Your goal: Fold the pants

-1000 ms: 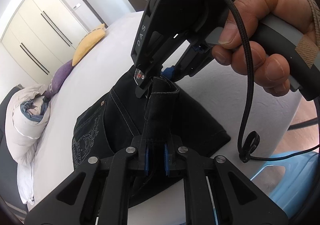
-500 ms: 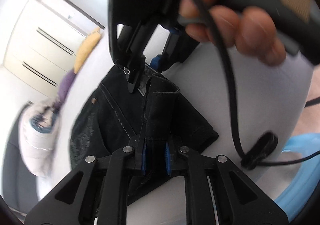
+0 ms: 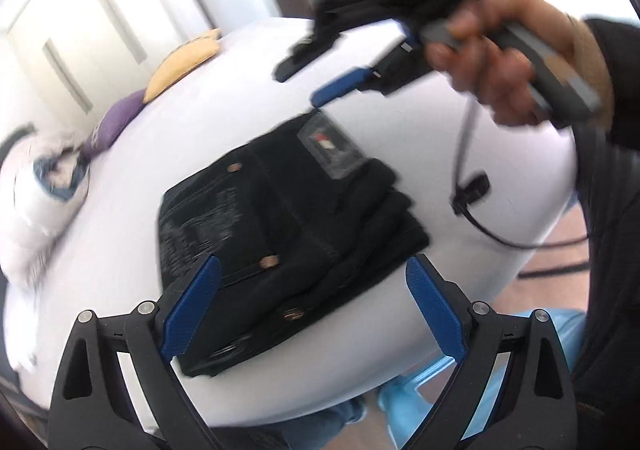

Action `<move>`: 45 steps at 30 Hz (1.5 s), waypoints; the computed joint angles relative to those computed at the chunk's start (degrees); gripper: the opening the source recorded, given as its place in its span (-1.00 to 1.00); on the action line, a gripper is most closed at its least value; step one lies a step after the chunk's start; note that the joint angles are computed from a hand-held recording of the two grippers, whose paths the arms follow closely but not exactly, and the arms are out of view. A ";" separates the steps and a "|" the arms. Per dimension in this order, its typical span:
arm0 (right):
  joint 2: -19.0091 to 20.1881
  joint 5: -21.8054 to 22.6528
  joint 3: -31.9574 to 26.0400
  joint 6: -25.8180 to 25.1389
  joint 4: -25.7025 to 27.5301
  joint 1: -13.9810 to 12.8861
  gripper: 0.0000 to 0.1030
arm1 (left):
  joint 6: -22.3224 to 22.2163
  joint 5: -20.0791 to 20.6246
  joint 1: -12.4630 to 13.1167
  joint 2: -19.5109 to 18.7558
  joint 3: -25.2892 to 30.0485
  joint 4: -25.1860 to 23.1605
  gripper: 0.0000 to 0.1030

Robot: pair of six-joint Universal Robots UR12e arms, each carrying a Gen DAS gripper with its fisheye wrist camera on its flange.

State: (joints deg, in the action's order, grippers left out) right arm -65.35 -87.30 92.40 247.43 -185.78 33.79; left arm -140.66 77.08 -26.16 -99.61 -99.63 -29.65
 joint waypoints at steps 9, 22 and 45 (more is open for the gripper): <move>2.28 3.97 0.30 -1.19 4.49 2.08 0.01 | -19.37 -11.58 7.12 -5.37 10.34 -10.67 0.81; 1.03 2.52 1.76 0.92 4.76 2.35 0.00 | -32.99 -35.99 11.40 -20.16 25.49 -27.27 -0.85; -2.44 -2.45 3.93 -2.05 5.16 3.74 0.47 | -29.64 -33.19 17.01 -6.85 7.33 -24.79 -0.99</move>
State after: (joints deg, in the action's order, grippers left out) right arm -67.79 -89.75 96.33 245.38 -180.62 37.53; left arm -170.31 43.89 -9.14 -106.46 -92.30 -54.44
